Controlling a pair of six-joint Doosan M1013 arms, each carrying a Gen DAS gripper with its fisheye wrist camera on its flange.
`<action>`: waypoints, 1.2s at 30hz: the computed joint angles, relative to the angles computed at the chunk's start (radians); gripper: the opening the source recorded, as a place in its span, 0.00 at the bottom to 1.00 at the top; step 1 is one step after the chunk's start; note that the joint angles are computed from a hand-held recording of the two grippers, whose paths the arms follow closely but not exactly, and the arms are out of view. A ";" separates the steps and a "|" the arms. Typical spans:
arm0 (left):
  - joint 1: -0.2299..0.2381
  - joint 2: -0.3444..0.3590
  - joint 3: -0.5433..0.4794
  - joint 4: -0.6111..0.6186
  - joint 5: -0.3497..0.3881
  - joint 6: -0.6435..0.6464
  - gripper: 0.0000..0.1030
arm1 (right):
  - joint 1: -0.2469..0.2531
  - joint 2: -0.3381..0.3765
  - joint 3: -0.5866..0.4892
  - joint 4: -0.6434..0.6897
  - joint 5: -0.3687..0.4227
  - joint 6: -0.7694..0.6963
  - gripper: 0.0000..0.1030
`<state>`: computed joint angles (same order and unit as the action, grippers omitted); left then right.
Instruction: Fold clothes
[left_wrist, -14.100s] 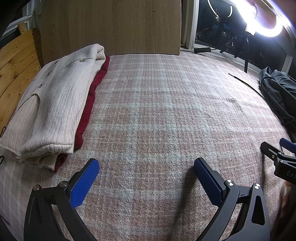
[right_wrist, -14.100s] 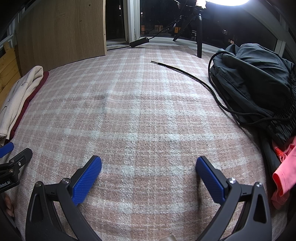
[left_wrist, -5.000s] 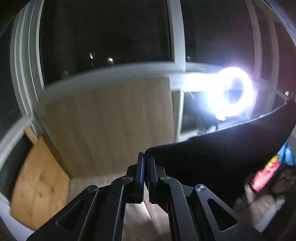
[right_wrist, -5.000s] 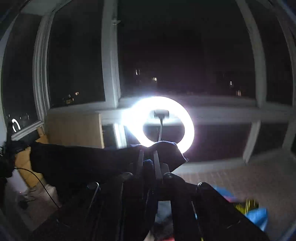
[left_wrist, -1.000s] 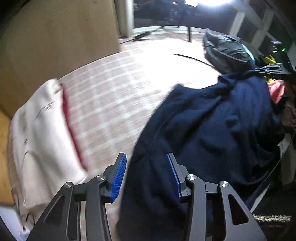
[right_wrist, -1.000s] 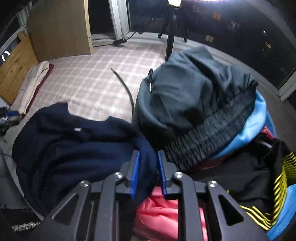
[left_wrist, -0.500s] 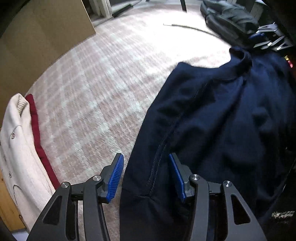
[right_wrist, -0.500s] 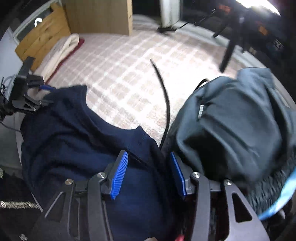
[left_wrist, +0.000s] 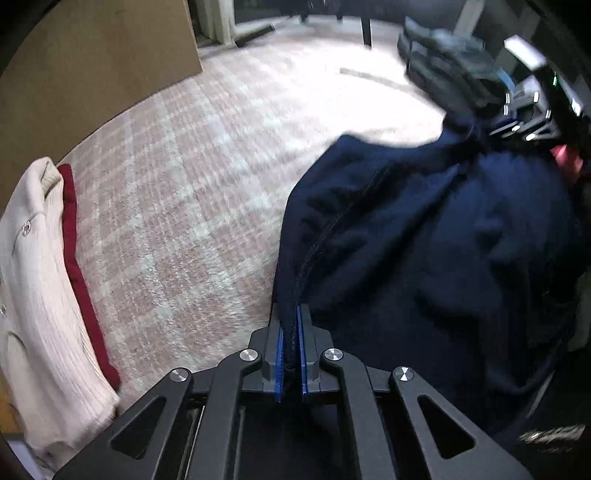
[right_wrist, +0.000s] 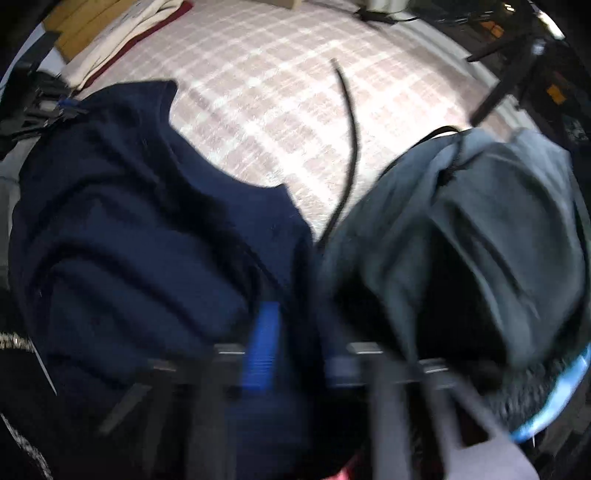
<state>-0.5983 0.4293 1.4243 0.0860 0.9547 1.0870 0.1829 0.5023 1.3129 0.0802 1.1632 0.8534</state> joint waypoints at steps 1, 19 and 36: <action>-0.001 -0.016 0.015 -0.003 -0.030 -0.018 0.05 | -0.003 -0.015 0.009 0.018 -0.016 0.003 0.05; -0.040 -0.253 0.230 0.088 -0.102 -0.264 0.05 | -0.009 -0.130 0.100 0.164 -0.138 0.066 0.35; -0.078 -0.240 0.289 0.145 -0.029 -0.433 0.05 | 0.101 0.065 -0.082 0.022 0.068 -0.140 0.06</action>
